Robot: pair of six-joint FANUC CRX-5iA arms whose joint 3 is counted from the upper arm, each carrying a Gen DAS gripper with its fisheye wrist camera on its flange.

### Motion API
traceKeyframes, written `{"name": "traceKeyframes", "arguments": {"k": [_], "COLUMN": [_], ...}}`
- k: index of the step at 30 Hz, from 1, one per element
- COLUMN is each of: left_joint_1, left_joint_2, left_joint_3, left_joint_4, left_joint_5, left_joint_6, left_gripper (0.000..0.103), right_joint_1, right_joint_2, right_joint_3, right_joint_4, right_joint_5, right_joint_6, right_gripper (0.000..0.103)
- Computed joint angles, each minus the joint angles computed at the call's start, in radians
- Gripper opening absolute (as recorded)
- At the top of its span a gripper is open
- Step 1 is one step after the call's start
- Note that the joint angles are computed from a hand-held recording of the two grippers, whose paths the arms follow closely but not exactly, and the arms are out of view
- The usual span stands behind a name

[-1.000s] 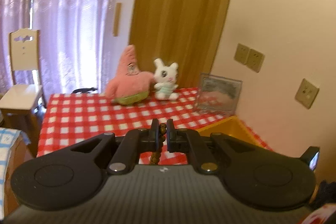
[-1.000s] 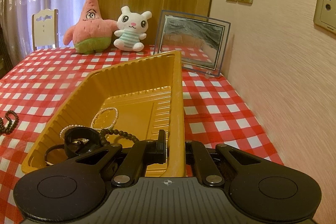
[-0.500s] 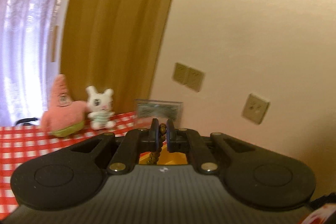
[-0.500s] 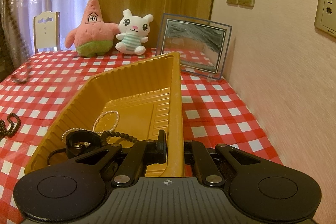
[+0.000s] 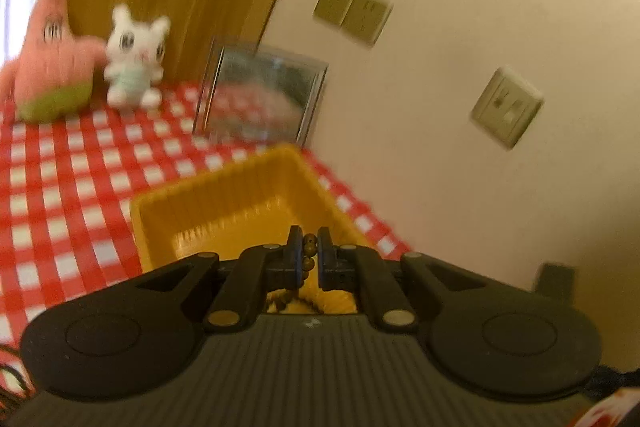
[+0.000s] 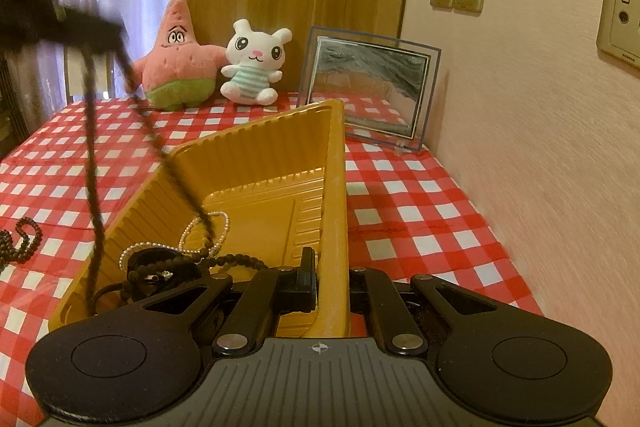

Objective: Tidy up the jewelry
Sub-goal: 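Lift the dark bead strand into the orange tray and open the left tool, then grasp the black bead strand on the table with the left tool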

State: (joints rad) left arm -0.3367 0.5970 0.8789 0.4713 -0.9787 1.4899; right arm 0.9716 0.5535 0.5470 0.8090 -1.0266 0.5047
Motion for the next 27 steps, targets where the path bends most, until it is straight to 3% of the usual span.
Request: {"name": "traceKeyframes", "arguments": {"k": [5,9,10,16,18,21,27], "left_joint_1": [-0.014,-0.016,-0.017,-0.005,-0.001,0.005,0.036], "left_joint_2": [0.046,0.030,0.026,-0.110,-0.182,-0.264,-0.381], "left_joint_3": [0.029,0.002,0.002,-0.183,-0.266,-0.338,-0.468], "left_joint_4": [-0.056,-0.085,-0.095,-0.105,-0.180,-0.330,-0.560], "left_joint_5": [-0.039,-0.038,-0.037,0.082,0.113,0.088,-0.039], "left_joint_6": [0.051,0.093,0.098,0.080,0.112,0.203,0.406], "left_gripper": [0.007,0.029,0.030,0.031,0.034,0.035,0.034], "right_joint_1": [0.001,0.002,0.003,0.003,0.003,0.003,0.003], "right_joint_2": [-0.003,-0.008,-0.010,-0.013,-0.013,-0.013,-0.014], "right_joint_3": [-0.005,-0.013,-0.016,-0.020,-0.021,-0.021,-0.021], "right_joint_4": [0.000,-0.002,-0.003,-0.007,-0.007,-0.007,-0.010], "right_joint_5": [0.002,0.002,0.003,0.003,0.004,0.004,0.004], "right_joint_6": [0.000,-0.004,-0.005,-0.004,-0.004,-0.005,-0.001], "right_gripper": [0.005,0.005,0.005,0.005,0.005,0.005,0.005]}}
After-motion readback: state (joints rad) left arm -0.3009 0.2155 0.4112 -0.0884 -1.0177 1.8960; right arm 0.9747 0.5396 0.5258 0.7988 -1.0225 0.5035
